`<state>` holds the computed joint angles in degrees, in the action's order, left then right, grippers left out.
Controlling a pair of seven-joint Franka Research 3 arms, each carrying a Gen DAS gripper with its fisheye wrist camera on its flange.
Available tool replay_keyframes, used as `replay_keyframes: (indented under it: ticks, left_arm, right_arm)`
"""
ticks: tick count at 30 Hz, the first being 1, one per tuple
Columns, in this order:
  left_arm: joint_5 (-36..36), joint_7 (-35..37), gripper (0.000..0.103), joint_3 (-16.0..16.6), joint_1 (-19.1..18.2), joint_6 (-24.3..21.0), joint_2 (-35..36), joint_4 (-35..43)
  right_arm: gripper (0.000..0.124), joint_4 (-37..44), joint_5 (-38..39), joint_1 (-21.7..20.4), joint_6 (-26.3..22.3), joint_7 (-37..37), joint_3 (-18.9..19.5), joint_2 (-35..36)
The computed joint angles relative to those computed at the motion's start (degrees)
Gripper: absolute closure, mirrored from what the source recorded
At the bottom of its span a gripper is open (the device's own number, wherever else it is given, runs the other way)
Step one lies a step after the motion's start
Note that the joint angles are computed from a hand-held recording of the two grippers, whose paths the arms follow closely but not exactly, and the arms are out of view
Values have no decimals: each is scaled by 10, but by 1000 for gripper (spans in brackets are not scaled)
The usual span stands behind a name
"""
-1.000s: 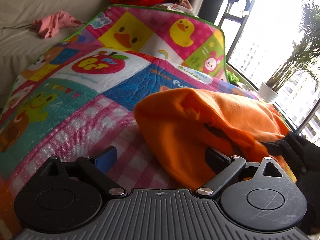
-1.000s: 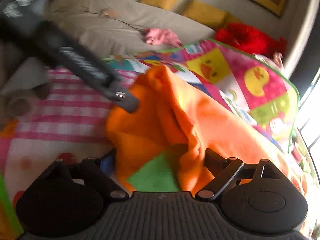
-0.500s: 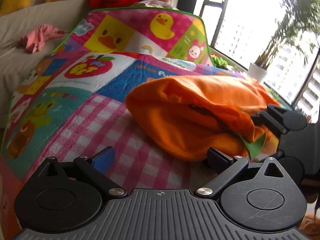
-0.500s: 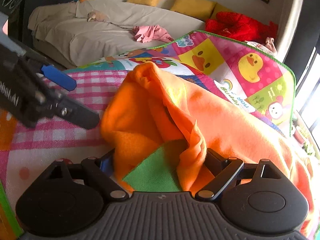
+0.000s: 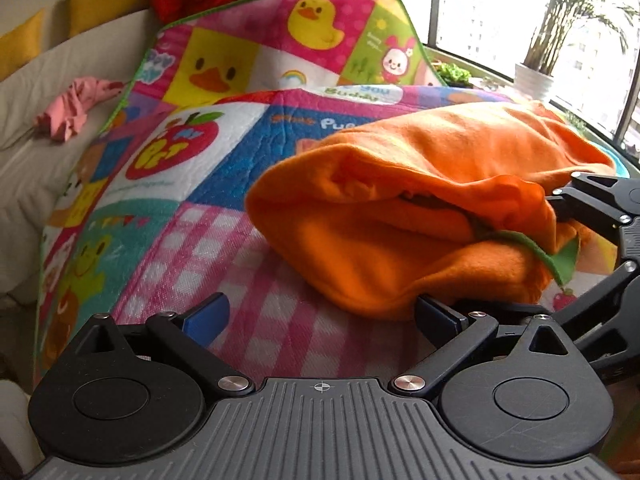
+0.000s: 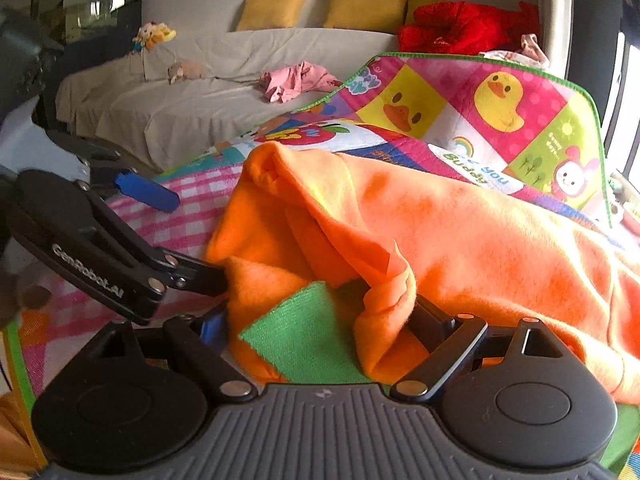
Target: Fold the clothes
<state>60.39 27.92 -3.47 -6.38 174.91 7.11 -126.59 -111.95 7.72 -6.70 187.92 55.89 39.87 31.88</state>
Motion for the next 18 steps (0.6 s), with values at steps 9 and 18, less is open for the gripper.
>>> replay_keyframes:
  ticks: [9,18]
  left_arm:
    - [-63,104,2,-18,8,-41,-20,-12]
    - [50,36,0,-4,-17,-75,19,42]
  right_arm:
    - [34,2,-8,-86,-11,-9,89,38]
    - [34,-2,-10,-129,-11,-24,134,59]
